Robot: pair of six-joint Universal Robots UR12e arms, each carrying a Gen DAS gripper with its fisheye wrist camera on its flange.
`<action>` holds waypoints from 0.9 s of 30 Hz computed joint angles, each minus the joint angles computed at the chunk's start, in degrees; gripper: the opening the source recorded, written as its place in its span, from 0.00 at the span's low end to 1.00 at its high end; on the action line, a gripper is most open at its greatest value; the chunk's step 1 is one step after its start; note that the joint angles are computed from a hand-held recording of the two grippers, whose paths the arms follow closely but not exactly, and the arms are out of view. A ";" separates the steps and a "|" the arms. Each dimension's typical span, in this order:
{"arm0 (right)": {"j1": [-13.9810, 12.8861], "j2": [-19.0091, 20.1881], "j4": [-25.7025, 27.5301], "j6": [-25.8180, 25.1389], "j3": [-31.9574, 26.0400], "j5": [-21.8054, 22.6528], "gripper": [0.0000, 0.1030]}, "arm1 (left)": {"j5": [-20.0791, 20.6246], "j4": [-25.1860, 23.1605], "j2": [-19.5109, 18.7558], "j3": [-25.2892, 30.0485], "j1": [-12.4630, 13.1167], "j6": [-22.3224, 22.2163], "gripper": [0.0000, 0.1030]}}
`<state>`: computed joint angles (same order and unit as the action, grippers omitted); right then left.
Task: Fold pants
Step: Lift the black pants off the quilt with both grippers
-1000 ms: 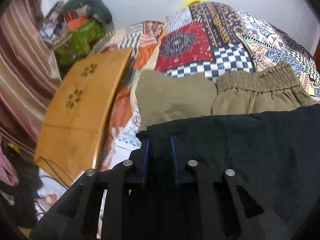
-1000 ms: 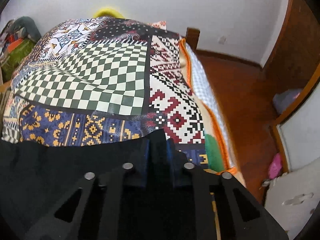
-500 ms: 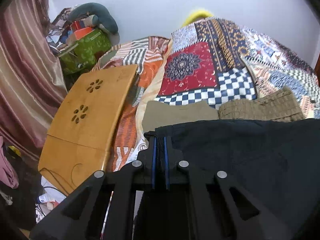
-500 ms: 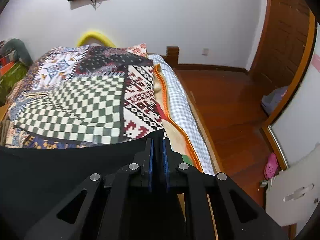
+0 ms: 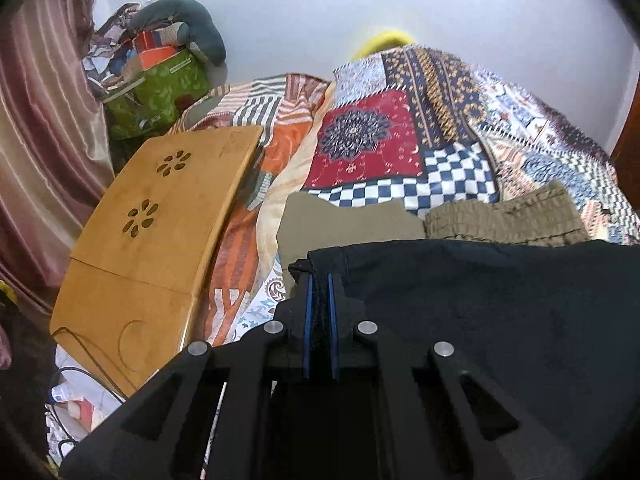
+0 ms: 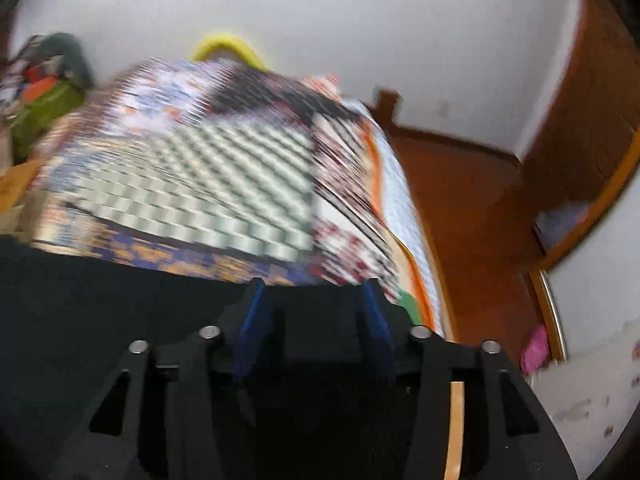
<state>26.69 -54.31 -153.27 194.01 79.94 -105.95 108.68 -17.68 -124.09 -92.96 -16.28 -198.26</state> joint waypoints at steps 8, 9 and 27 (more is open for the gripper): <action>2.69 3.83 -0.20 -4.37 -8.22 12.79 0.62 | -2.38 3.44 2.29 -2.28 0.29 0.45 0.02; 2.96 4.72 0.62 -4.93 -9.59 14.10 0.63 | -3.29 2.83 2.50 -2.35 0.54 0.36 0.02; 4.43 13.84 18.11 -11.37 -23.83 24.81 0.63 | -14.30 -2.00 -1.36 0.60 4.10 -4.80 0.58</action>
<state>31.13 -40.48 -135.16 182.64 56.11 -81.15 94.37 -19.67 -125.45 -92.37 -12.17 -203.06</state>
